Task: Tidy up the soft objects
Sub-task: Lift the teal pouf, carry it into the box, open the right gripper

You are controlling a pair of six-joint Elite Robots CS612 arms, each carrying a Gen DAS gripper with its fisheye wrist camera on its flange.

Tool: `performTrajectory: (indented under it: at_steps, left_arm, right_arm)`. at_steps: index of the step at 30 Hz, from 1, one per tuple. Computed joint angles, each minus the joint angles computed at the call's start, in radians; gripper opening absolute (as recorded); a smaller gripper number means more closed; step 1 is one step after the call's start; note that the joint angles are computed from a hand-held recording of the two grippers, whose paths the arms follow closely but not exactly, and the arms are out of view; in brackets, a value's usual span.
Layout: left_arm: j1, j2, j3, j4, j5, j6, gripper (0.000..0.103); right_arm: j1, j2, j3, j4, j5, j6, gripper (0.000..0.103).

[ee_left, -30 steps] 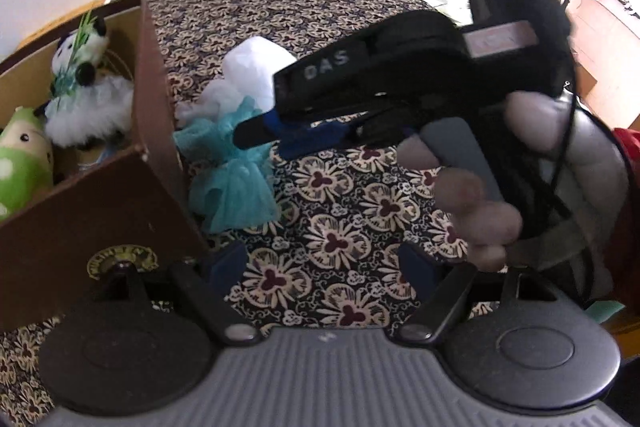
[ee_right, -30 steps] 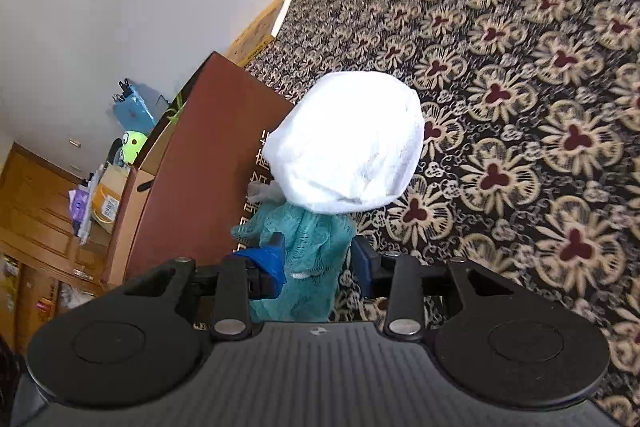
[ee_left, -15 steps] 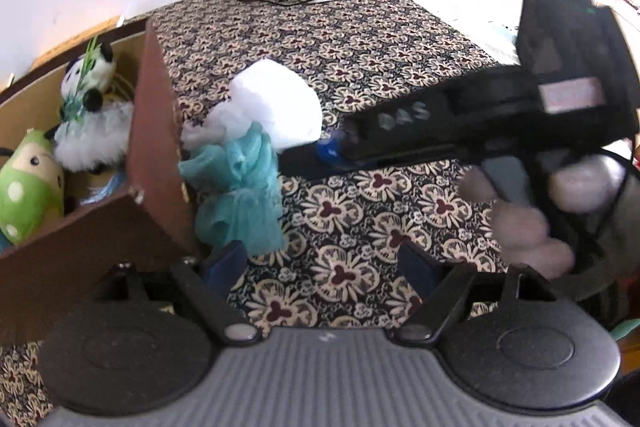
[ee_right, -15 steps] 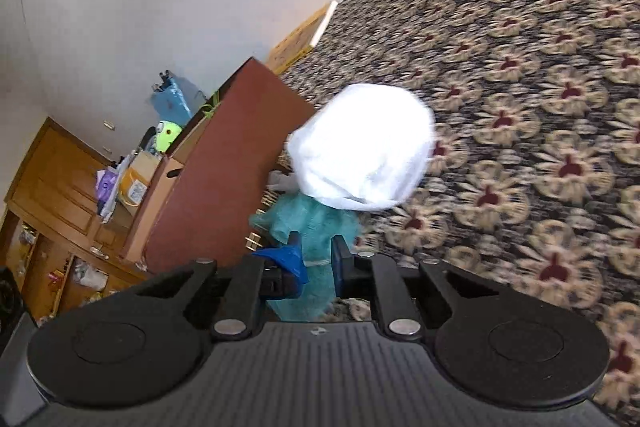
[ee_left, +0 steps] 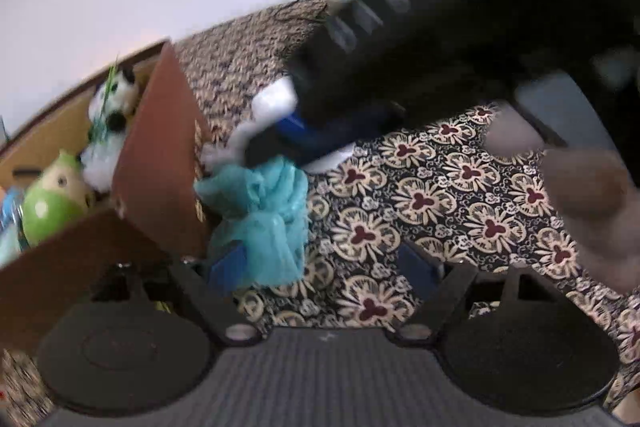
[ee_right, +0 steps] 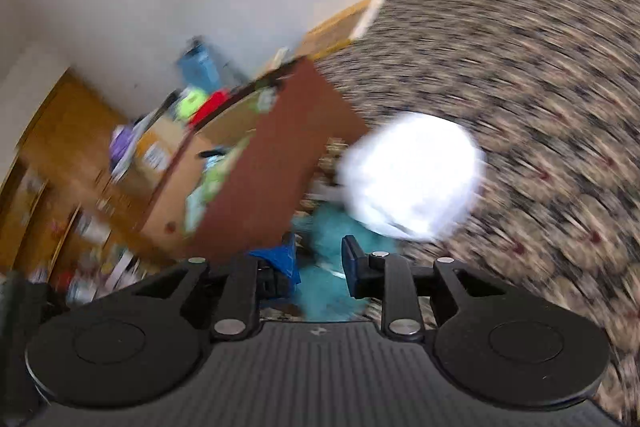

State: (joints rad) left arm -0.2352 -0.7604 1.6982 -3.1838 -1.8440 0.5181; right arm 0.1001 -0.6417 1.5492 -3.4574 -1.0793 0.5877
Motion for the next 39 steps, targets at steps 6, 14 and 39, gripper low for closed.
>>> performTrajectory:
  at_steps: [6, 14, 39]
  left_arm:
    - [0.008, 0.000, 0.002, 0.015, 0.012, -0.055, 0.081]
    - [0.016, 0.017, -0.027, 0.071, -0.008, -0.089, 0.081]
    - [0.099, -0.062, -0.053, 0.122, -0.482, 0.175, 0.036]
  right_arm:
    - [0.008, 0.039, -0.120, 0.166, 0.017, -0.167, 0.008]
    - [-0.020, 0.034, -0.107, 0.378, 0.135, -0.148, 0.005]
    - [0.009, -0.132, 0.187, -0.218, -0.044, 0.134, 0.006]
